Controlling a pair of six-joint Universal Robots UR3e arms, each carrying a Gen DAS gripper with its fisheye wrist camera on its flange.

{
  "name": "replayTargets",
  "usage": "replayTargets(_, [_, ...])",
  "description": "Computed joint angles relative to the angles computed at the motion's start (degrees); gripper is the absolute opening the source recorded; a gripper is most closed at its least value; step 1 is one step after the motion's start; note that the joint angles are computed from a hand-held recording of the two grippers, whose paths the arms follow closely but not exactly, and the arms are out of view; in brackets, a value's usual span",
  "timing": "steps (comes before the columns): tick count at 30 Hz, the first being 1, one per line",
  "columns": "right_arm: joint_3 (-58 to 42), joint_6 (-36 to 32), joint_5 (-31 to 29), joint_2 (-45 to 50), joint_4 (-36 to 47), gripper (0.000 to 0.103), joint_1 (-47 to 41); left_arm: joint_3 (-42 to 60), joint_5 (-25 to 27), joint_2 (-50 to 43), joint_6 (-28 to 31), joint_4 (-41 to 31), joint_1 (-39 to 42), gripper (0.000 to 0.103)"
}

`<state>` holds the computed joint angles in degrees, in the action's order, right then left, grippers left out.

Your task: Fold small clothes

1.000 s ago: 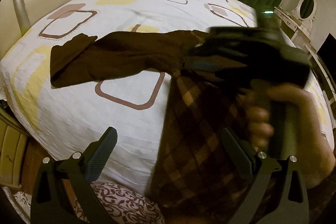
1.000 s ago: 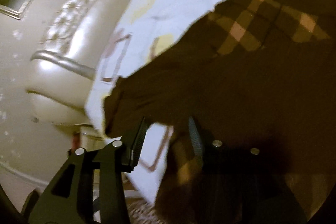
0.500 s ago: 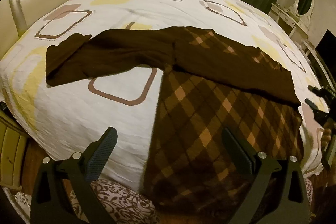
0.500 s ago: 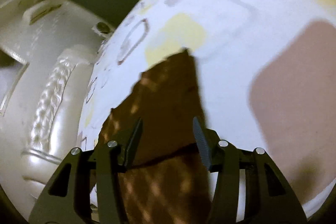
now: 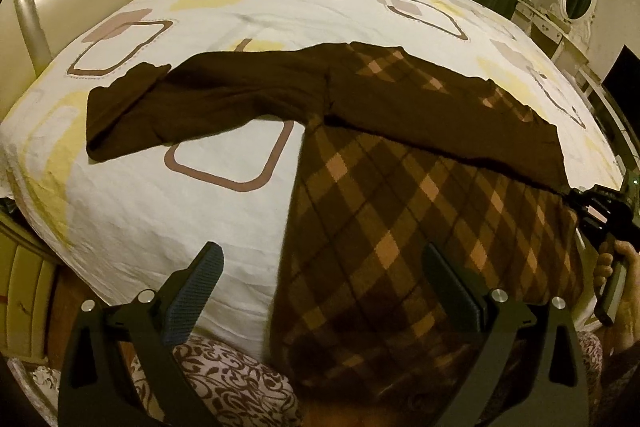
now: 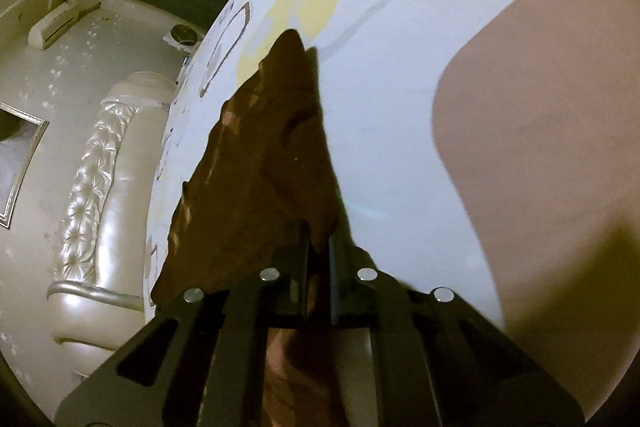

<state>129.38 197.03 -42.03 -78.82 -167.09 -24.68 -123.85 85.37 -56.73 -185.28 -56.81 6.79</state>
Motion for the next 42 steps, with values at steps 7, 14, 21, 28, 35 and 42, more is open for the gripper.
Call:
replayTargets(7, [-1.75,-3.17,2.16,-1.70,2.49,0.012,-0.78,-0.77,-0.88,0.49,0.43,0.19,0.86,0.099])
replayTargets(14, [-19.34,1.96,2.46,10.83,1.46,0.018,-0.13,-1.67,-2.91,1.06,1.44,0.63,2.43,0.099])
replayTargets(21, [-37.88,11.69,4.20,28.95,-0.53,0.026,1.58,-2.59,-3.61,0.52,1.95,1.06,4.31,0.099])
replayTargets(28, [-35.20,12.10,-0.87,27.51,-2.17,0.005,1.97,-4.11,-4.95,0.92,2.35,0.65,7.30,0.099])
replayTargets(35, [-31.13,11.16,-0.71,21.96,-1.56,0.012,1.61,-4.71,-4.48,1.07,3.36,1.10,8.41,0.099])
replayTargets(42, [-9.25,3.17,2.50,2.60,0.03,0.034,-1.44,-4.46,-6.03,1.79,4.52,-0.24,9.74,0.099])
